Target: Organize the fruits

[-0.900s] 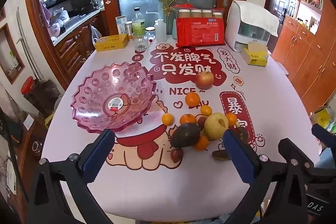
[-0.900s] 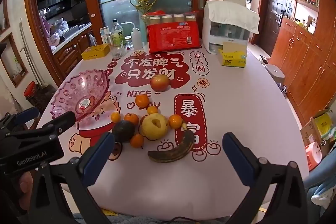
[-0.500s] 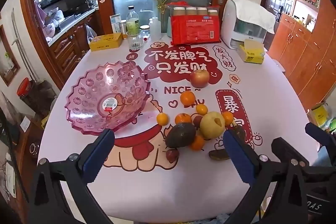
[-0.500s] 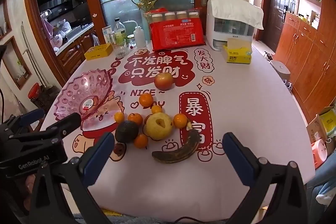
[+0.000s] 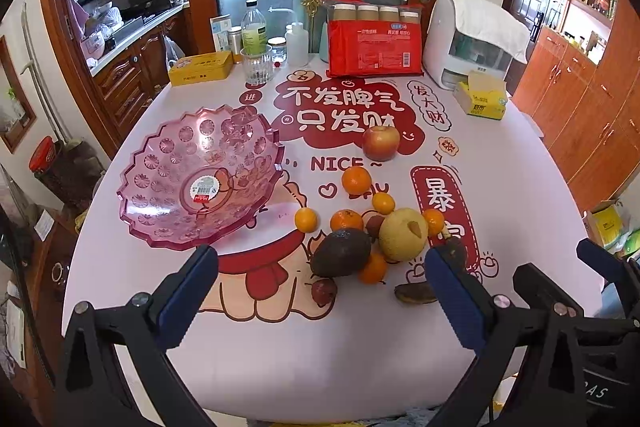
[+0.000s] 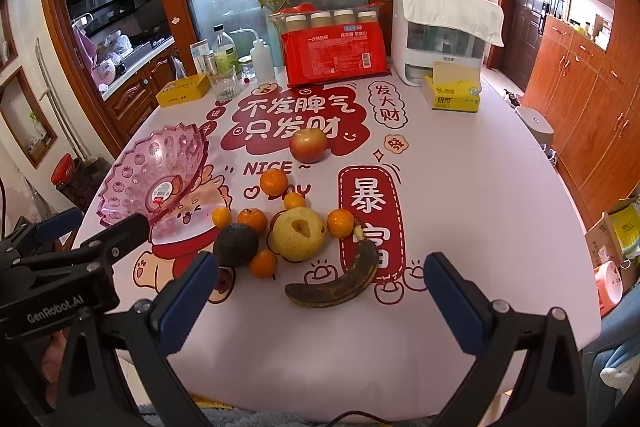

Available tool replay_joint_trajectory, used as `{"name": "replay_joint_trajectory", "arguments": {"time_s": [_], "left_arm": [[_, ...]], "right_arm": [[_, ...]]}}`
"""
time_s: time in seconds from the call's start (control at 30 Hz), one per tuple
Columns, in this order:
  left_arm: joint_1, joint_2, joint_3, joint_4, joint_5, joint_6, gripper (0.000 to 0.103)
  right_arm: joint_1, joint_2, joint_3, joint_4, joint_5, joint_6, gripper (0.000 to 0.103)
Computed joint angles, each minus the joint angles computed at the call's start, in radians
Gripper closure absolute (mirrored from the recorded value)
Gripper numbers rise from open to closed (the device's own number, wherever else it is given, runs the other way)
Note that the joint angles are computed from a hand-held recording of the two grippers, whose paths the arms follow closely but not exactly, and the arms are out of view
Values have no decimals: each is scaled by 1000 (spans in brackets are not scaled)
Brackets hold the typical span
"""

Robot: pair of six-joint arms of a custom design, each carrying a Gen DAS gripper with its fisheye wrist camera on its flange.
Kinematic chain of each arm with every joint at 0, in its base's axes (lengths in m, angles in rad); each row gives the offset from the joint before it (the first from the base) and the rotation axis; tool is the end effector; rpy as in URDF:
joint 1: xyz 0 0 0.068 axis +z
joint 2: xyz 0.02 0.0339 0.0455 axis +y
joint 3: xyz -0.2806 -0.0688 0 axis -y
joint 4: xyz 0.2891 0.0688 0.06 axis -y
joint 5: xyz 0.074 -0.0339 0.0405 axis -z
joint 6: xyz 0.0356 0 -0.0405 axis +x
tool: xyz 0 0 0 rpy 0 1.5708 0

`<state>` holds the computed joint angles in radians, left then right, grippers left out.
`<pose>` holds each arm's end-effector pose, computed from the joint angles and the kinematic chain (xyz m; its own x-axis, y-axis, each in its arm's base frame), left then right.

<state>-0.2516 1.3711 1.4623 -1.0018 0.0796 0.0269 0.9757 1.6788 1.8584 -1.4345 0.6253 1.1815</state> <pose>0.3033 -0.0809 0.3881 -0.7568 0.2222 -0.6147 0.3159 0.9477 -0.0463 0.2168 0.2831 0.4054 -0.7291 0.2611 -0.6327 0.2768 0.9579 0.0763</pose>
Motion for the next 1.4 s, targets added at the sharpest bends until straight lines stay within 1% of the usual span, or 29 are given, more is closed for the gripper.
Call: {"name": "replay_joint_trajectory", "arguments": {"time_s": [0.17, 0.57, 0.7, 0.97, 1.23, 1.4], "left_arm": [[6, 6, 2, -8, 10, 1, 1], [11, 24, 26, -33, 25, -4, 1], [10, 25, 24, -35, 18, -5, 1], [-13, 9, 6, -11, -42, 3, 1], [-15, 1, 5, 2, -45, 21, 1], [-8, 2, 12, 16, -46, 23, 1]], "right_arm": [[-5, -3, -11, 13, -16, 0, 0], [-4, 3, -3, 7, -13, 0, 0], [-4, 3, -5, 8, -13, -2, 0], [-2, 7, -1, 6, -10, 1, 0], [-3, 5, -10, 5, 11, -5, 0], [0, 12, 9, -17, 30, -11, 0]]}}
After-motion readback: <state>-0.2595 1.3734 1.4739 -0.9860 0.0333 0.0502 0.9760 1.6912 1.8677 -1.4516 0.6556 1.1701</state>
